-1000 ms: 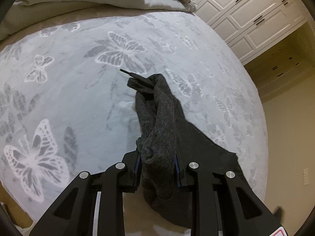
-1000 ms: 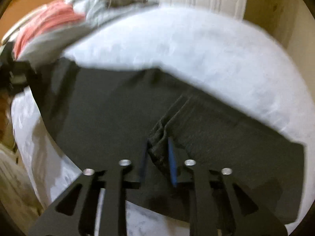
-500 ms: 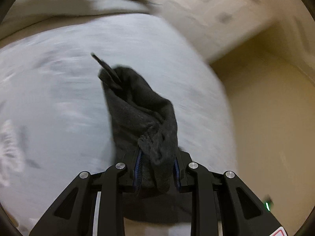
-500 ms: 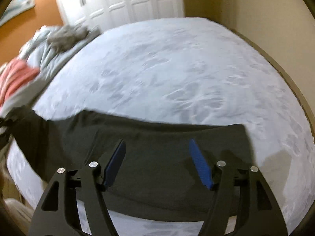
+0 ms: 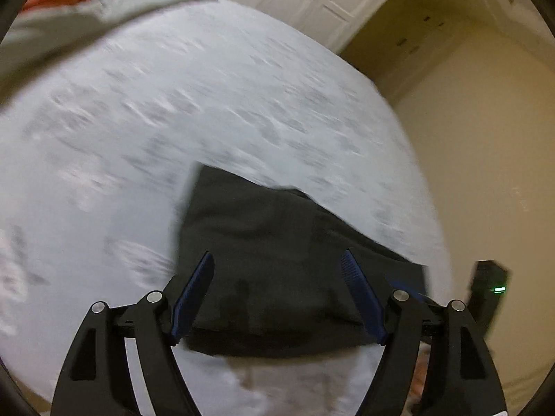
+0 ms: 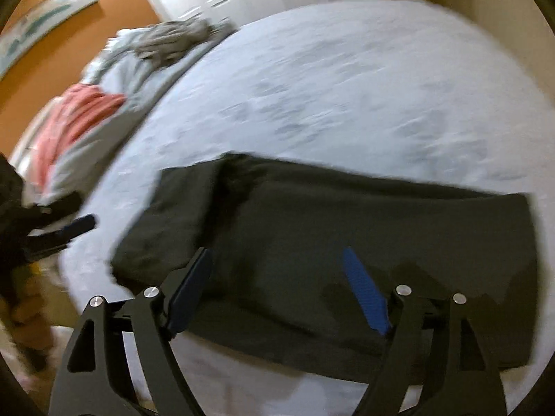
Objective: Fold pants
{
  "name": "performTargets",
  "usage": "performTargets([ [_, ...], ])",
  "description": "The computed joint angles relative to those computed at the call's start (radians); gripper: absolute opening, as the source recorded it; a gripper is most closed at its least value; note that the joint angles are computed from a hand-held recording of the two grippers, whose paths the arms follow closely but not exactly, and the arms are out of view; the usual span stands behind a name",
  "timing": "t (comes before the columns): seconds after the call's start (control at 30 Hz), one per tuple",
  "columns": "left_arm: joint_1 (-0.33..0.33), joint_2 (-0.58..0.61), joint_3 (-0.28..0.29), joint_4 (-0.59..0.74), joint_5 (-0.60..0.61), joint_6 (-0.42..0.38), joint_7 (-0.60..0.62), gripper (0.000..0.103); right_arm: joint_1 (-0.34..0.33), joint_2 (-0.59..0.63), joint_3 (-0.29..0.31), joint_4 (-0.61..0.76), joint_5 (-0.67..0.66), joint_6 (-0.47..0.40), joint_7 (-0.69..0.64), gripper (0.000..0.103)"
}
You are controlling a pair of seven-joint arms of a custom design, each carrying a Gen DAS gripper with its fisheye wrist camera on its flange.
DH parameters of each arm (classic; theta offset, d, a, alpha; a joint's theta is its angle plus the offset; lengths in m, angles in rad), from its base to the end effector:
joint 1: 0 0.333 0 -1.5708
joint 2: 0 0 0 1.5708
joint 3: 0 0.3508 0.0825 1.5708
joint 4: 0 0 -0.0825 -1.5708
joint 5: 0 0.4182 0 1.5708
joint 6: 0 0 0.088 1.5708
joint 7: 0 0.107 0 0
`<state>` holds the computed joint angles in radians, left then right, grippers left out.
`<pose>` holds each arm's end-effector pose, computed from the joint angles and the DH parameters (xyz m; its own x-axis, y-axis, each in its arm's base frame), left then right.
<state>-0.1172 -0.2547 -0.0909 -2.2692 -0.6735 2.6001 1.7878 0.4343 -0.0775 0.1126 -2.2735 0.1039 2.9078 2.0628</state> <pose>0.5257 -0.1014 0.5434 -0.0834 -0.8905 0.4472 -0.8466 -0.1734 -0.5032 0.4971 0.2966 0.4872 0.0824 -0.9241 -0.3733 -0.8316 0.1427 -0.5368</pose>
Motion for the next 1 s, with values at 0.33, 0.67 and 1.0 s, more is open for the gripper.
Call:
performTargets([
  [0.33, 0.103, -0.027, -0.086, -0.098, 0.448, 0.193, -0.237, 0.073, 0.045, 0.207, 0.031, 0.195, -0.151, -0.108, 0.053, 0.083],
  [0.67, 0.144, -0.057, -0.119, -0.151, 0.665, 0.232, -0.324, 0.076, 0.023, 0.260, 0.068, 0.236, -0.193, -0.055, 0.134, 0.040],
  [1.0, 0.043, -0.073, -0.049, -0.139, 0.504, 0.223, -0.198, 0.076, 0.006, 0.142, 0.083, 0.206, -0.147, 0.029, 0.089, 0.003],
])
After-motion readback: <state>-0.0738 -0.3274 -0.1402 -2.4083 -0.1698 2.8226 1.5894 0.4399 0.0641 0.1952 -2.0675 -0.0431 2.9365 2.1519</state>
